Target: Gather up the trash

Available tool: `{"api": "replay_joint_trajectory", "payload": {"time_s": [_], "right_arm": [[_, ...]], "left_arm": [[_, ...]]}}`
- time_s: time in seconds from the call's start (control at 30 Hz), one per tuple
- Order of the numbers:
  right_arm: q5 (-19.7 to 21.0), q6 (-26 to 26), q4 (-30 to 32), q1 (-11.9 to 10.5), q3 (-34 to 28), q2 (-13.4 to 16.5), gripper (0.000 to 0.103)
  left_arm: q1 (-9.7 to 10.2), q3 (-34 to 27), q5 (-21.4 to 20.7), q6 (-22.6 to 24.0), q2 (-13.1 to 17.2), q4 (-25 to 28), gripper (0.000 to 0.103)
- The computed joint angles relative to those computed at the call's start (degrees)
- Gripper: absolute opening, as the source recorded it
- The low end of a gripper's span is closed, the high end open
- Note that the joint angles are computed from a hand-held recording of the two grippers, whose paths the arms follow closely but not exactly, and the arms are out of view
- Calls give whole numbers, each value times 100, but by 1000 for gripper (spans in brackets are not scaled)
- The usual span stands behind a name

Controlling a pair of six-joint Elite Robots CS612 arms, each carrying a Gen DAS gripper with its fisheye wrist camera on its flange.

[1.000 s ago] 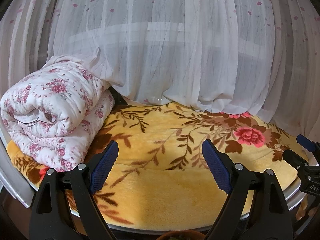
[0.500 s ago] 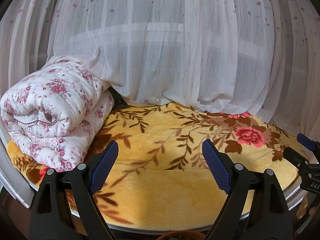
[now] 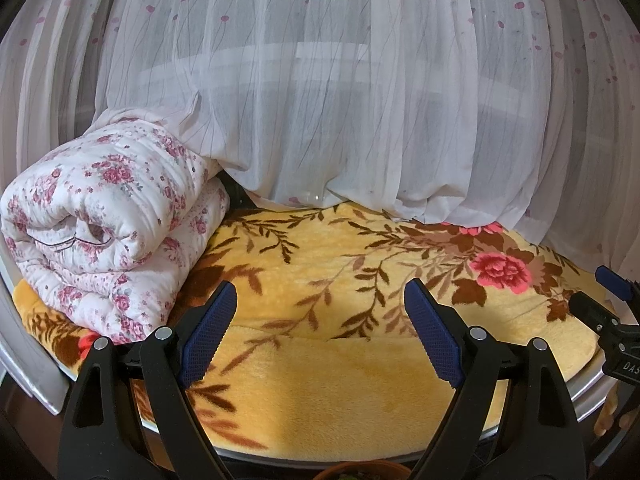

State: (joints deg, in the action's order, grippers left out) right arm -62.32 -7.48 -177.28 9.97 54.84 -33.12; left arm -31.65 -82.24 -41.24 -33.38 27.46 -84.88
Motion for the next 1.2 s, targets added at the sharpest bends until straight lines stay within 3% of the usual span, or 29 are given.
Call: {"api": "replay_joint_trajectory", "payload": {"time_s": [0.67,1.0,1.2], "right_arm": [[-3,-4,8,4,-17,8,95],[4,6,18,0,-19,10,95],[-15,2,12,8,-11,3,95]], "left_arm": [[2,-59,52,144,81,-168,83],[-5,-58,106,-20,76,-64,83],[-18,-46,163,-1,77,-98,89]]}}
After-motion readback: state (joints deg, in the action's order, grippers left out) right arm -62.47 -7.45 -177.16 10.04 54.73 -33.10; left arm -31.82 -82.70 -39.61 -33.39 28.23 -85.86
